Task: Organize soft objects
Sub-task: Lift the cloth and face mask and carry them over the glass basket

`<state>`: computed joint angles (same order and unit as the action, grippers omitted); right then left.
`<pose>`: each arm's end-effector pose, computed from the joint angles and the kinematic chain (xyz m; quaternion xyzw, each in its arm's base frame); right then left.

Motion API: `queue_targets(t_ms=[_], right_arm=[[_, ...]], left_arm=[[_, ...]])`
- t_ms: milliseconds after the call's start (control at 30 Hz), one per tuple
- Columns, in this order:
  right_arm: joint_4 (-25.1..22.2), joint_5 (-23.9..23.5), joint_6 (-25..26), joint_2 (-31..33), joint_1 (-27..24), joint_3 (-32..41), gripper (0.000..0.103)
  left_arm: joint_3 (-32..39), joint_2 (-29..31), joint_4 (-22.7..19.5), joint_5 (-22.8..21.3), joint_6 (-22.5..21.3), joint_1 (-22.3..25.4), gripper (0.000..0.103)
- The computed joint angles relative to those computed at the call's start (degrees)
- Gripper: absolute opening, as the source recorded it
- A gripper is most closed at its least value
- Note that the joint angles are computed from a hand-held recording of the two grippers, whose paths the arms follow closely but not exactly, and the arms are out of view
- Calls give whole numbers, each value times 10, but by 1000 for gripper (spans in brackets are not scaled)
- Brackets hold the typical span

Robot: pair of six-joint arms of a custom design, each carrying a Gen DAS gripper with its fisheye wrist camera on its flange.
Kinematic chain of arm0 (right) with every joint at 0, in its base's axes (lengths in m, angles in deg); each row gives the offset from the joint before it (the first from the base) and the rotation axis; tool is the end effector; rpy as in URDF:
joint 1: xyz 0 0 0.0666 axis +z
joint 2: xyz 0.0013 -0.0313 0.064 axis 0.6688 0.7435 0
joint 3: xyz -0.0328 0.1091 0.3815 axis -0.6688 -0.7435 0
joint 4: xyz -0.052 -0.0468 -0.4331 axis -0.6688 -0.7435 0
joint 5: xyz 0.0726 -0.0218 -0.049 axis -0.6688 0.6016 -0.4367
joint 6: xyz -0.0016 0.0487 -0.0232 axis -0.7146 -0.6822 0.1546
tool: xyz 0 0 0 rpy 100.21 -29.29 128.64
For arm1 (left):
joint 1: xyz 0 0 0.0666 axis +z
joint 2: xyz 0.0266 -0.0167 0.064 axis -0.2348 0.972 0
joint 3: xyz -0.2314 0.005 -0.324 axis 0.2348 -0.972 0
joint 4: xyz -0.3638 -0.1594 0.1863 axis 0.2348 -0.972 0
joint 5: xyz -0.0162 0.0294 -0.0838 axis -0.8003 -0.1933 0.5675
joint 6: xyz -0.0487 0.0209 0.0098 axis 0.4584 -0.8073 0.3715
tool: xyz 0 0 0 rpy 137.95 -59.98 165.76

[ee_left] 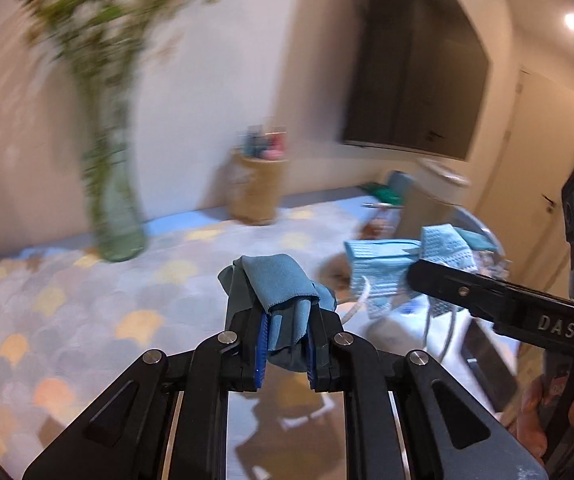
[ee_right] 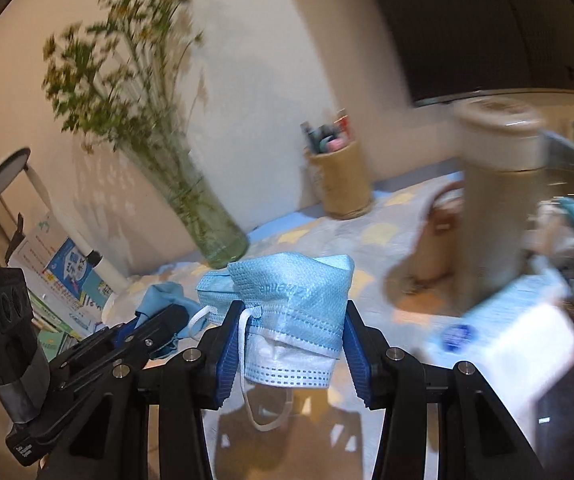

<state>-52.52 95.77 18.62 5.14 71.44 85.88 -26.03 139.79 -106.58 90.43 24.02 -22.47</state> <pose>0.4168 0.2239 0.3786 0.1221 0.8760 0.1466 0.4430 0.4842 -0.0926 0.3739 0.2254 0.8465 -0.2174 0.4305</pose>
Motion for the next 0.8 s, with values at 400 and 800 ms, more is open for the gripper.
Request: queue_targets(t_ms=[400, 800], right_arm=[[-77, 25, -11, -240, -186, -126, 46], [-97, -141, 32, -153, -436, -92, 47]], left_arm=[[110, 49, -47, -36, 6, -215, 12], [283, 218, -79, -140, 46, -321, 12]])
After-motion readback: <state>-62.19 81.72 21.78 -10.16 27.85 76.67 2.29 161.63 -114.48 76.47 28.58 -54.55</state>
